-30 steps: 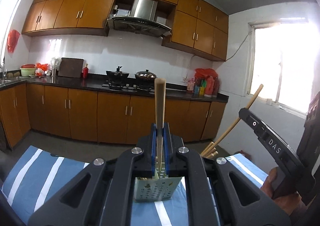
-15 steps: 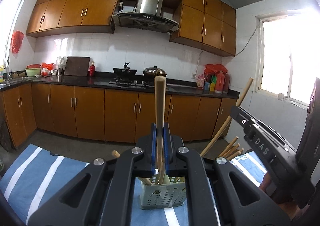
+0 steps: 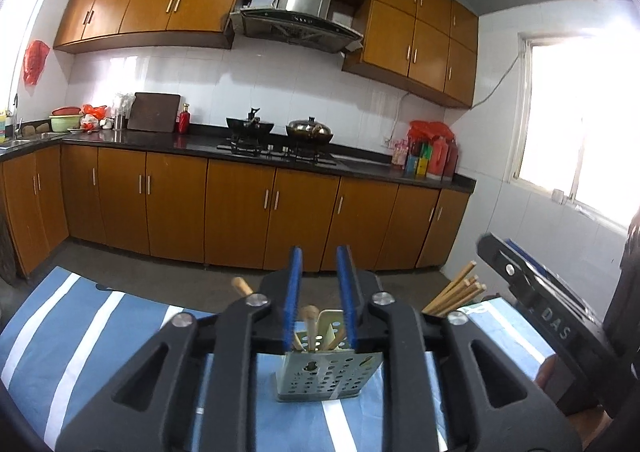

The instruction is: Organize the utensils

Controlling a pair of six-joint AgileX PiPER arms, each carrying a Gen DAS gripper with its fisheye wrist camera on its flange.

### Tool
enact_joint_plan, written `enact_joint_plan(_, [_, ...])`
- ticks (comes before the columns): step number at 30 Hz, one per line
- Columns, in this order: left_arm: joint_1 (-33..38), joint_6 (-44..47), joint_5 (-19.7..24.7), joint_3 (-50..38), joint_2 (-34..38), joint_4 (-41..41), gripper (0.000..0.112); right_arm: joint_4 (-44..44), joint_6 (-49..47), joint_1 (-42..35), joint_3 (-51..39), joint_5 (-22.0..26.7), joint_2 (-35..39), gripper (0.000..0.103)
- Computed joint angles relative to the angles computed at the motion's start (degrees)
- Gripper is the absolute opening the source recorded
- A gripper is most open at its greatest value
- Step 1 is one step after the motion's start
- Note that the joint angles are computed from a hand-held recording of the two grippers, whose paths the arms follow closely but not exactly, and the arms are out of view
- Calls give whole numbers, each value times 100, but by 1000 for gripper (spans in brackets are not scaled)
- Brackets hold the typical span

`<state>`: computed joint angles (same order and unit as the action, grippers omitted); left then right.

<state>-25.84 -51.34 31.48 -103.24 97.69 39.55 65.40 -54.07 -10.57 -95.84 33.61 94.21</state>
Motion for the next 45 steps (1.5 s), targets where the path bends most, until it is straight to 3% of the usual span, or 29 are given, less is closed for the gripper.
enact_joint_plan(4, [-99,-657,-58,912,-726,602,45,508,-615,-412,704,331,-508,63])
enact_joint_plan(6, [-201,-932,76,1318,-1013,929,54,630,-907,-570,1093,484,-766,77])
enact_joint_plan(11, [-582,-1960,563,2546,-1710,1943,86,1003,-2101,-649,2288,259,-1495,99])
enact_joint_plan(15, [-1112,-2948,1176,3435,-2094,2942,99,1118,-2654,-525,3053,-72,-1960,101])
enact_joint_plan(20, [-1882,-3410,2197,4021,-2194,3547,99,745,-2595,-219,3735,-650,-2368,101])
enact_joint_plan(25, [-2402,-3845,2653,4457,-2266,3819,99,669,-2394,-305,4156,-546,-2553,101])
enact_joint_plan(45, [-2731,-4357,2834,4973,-2303,3605,99,817,-2727,-390,4820,-632,-2886,101])
